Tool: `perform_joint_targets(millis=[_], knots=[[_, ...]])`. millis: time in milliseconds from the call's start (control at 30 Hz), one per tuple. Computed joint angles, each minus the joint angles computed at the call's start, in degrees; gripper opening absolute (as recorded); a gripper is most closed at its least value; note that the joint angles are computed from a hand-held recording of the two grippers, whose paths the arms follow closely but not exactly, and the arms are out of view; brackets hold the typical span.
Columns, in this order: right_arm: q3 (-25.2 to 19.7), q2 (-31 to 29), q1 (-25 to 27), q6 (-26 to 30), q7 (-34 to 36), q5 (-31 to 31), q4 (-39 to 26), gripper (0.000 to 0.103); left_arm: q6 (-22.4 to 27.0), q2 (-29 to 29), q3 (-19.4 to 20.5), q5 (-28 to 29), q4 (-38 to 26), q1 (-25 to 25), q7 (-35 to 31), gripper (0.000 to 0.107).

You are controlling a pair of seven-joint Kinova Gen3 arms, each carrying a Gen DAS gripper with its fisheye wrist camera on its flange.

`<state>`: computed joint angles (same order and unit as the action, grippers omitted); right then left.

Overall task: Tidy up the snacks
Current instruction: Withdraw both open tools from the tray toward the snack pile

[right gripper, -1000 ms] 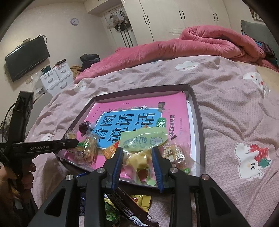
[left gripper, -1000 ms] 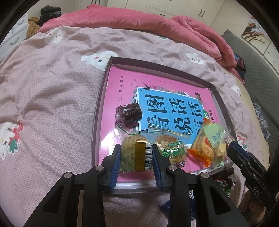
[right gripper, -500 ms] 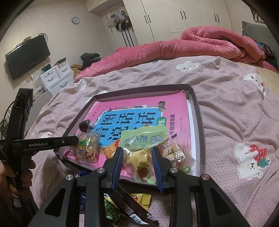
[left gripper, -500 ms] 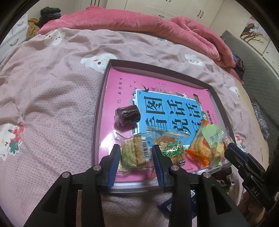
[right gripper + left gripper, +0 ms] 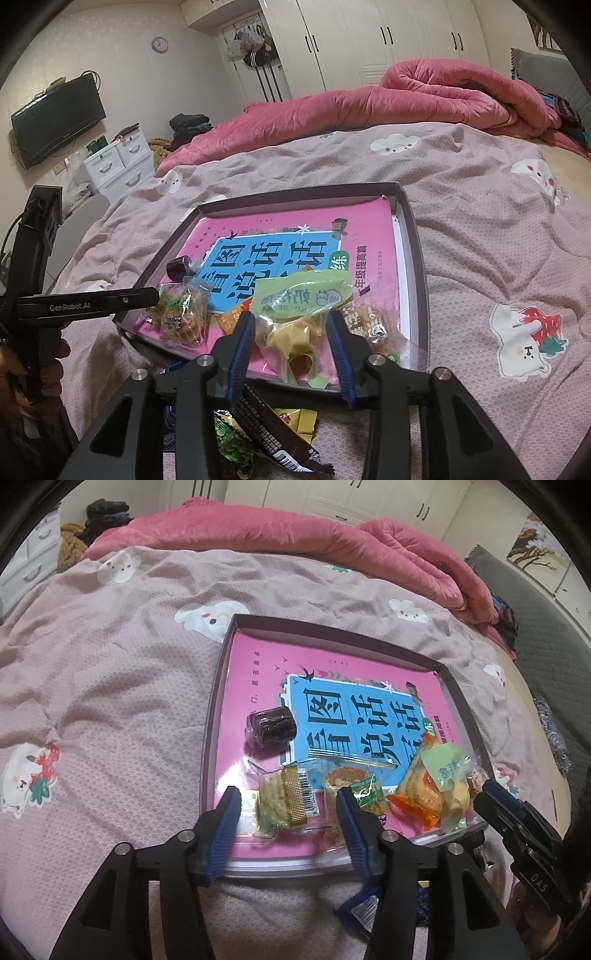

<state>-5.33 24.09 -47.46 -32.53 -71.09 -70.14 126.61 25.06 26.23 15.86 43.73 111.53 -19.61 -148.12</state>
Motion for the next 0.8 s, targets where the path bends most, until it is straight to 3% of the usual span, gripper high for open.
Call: perform_joint_targets(millis=[333,800], knots=[[-0.8,-0.7,-0.3,-2.1,-0.3,-0.9,0.6,0.052,1.9,-0.9,-0.5,0.7,0.1,-0.4,-0.5,0.070],[-2.4,-2.4,-0.6,-5.7,-1.7,-1.5,2.3,0.059,4.4,-3.7,-2.6,5.6,1.8,0.0,-6.9,0.073]])
